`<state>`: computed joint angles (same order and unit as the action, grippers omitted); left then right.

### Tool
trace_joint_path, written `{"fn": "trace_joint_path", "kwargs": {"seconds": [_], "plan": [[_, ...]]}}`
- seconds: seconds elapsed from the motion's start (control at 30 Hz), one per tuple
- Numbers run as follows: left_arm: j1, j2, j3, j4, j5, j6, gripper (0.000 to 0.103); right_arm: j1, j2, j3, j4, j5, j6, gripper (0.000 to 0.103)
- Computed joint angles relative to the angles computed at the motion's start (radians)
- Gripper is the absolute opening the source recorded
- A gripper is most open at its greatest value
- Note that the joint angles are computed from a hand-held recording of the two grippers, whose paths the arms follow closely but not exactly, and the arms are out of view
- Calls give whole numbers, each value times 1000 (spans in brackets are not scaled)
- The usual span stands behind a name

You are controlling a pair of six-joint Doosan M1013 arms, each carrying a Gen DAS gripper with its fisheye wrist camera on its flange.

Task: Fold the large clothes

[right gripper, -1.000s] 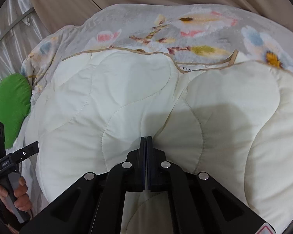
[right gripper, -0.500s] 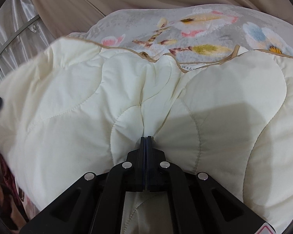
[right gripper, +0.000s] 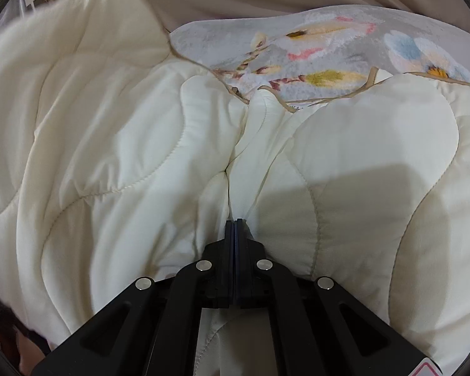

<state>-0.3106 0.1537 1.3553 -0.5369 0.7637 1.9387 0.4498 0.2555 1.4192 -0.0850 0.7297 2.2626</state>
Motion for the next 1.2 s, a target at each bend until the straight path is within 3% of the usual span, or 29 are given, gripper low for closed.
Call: {"fn": "trace_joint_path", "kwargs": {"seconds": [0.1,0.23,0.33,0.4,0.57,0.67,0.73,0.77,0.87,1.07,1.2], "plan": [[46,20,9,99,31,-143,50,1,-2,3,0,-10,-1,0],[106,68,31,167,124,-289,57,3,-10,14,1,-23,0,0],[165,80,78,26,168,-268,70,6,-8,11,-10,-21,6,0],[188,79,101,-30,176,-280,84,10,-5,7,-25,-14,15,0],[202,43,156,-34,92,-366,86,14,-2,4,-46,-12,26,0],[193,71,129,-59,123,-342,87,13,-3,5,-43,-12,23,0],[190,89,113,-106,132,-322,79,14,-2,4,-46,-12,27,0],[191,100,100,-159,154,-284,58,14,-2,4,-47,-12,28,0],[176,100,64,-191,163,-220,27,14,-1,3,-52,-9,29,0],[110,28,28,-304,130,64,19,11,0,5,-43,-13,22,0],[17,-1,15,-328,153,238,18,5,-5,9,-23,-17,15,0]]}}
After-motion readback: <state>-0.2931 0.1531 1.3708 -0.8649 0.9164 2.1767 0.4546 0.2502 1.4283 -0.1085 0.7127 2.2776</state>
